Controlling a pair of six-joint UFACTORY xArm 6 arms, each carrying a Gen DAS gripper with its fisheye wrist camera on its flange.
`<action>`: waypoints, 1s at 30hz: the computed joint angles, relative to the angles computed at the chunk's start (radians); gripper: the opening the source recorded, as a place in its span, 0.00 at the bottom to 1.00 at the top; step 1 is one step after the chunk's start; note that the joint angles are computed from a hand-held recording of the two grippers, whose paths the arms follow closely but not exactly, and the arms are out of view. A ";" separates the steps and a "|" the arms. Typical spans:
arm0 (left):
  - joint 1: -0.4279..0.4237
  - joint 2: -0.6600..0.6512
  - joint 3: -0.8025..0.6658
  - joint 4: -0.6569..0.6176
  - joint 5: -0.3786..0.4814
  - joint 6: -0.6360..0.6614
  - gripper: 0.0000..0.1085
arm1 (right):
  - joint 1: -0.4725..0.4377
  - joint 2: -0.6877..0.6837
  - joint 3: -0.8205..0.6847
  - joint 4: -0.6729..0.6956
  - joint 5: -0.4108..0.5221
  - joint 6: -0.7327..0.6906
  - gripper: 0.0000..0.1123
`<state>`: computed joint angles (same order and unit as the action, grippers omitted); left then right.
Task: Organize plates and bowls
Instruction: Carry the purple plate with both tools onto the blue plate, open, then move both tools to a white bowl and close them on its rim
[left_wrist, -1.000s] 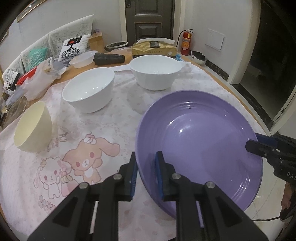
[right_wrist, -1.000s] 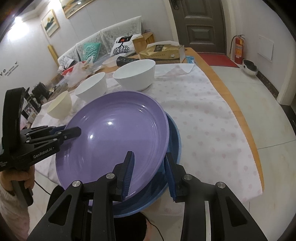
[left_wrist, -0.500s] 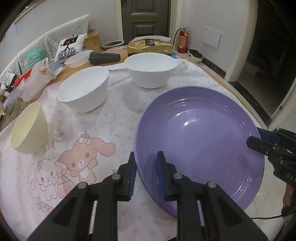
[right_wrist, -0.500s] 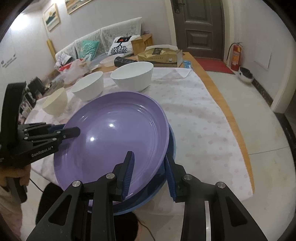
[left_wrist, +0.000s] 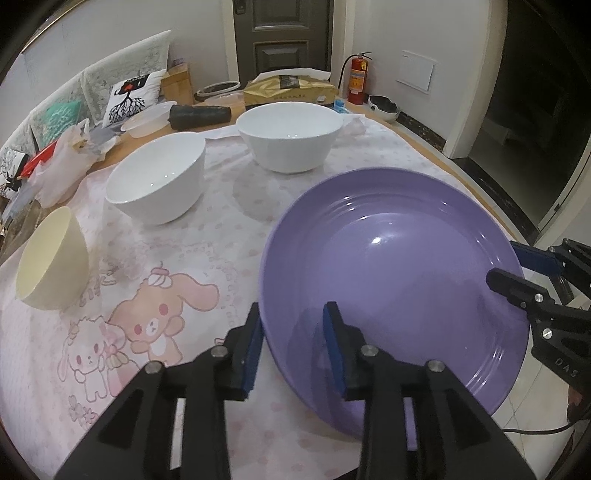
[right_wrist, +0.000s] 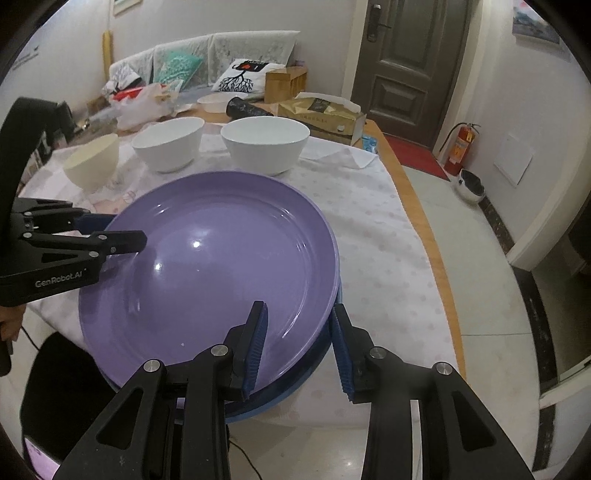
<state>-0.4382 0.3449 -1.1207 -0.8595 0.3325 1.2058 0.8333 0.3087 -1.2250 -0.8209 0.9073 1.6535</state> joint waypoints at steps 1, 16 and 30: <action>-0.001 -0.001 0.001 -0.002 -0.001 0.003 0.30 | 0.000 0.002 -0.003 0.003 0.003 -0.005 0.28; 0.010 -0.003 -0.009 -0.029 0.019 0.019 0.31 | -0.001 0.010 -0.020 0.015 0.029 -0.016 0.39; 0.147 -0.035 -0.104 -0.168 0.140 0.122 0.47 | -0.027 0.059 -0.153 -0.188 -0.126 -0.041 0.83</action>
<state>-0.2911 0.3104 -1.2246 -1.0272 0.4720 1.3279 0.8059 0.3678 -1.3783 -1.0086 0.7817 1.6126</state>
